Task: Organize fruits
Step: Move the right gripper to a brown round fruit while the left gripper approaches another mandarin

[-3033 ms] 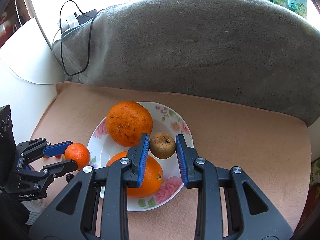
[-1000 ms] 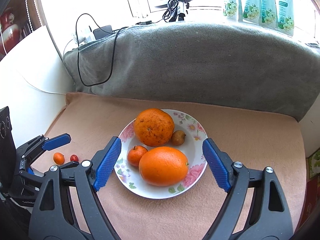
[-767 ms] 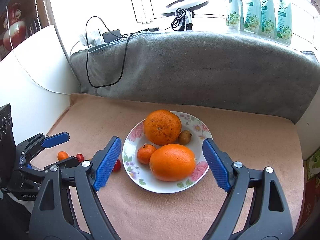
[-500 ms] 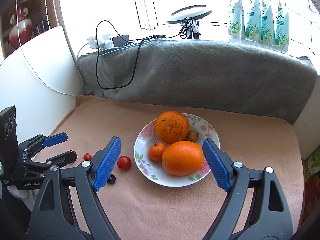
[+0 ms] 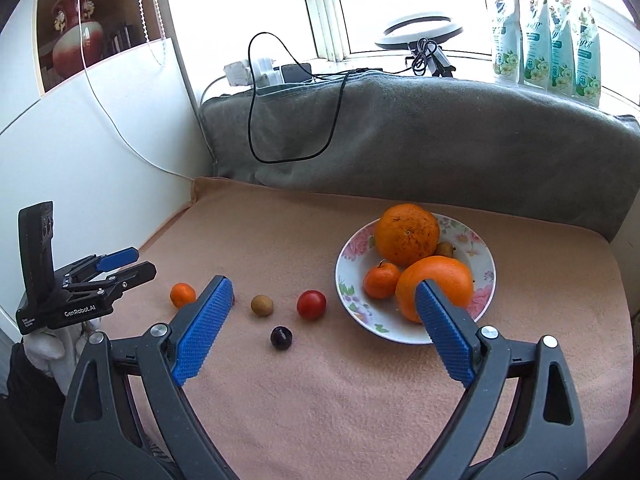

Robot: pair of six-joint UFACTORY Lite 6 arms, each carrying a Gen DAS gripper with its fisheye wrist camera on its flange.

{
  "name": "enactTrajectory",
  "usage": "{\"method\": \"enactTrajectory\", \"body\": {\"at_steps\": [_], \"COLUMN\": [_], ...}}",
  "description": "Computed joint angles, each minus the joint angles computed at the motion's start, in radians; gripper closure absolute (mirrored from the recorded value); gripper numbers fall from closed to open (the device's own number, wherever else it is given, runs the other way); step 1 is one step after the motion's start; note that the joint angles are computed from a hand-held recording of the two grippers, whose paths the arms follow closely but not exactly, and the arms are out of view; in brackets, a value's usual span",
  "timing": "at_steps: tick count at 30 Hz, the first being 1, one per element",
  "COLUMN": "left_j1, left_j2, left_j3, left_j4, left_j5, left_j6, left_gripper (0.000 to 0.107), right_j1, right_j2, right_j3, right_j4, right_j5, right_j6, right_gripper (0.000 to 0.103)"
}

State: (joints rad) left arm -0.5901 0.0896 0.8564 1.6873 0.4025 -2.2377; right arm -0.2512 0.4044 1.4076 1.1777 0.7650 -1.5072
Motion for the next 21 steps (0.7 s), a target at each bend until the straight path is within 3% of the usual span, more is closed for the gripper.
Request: {"method": "enactTrajectory", "body": {"at_steps": [9, 18, 21], "left_j1": [0.036, 0.087, 0.093], "left_j2": [-0.111, -0.097, -0.072], "left_j3": [-0.164, -0.203, -0.196], "left_j4": [0.083, 0.320, 0.393], "left_j5": [-0.010, -0.077, -0.094], "left_j6": [-0.125, -0.367, -0.436], "left_gripper": [0.034, 0.042, 0.049], "right_j1": [0.074, 0.161, 0.192], "right_j2": [0.002, 0.079, 0.115], "right_j3": [-0.063, -0.014, 0.019], "right_j4": [-0.009, -0.075, -0.110], "right_j5": [-0.002, -0.025, -0.042], "right_j6": [-0.014, 0.033, 0.060], "right_gripper": [0.009, 0.031, 0.038]}}
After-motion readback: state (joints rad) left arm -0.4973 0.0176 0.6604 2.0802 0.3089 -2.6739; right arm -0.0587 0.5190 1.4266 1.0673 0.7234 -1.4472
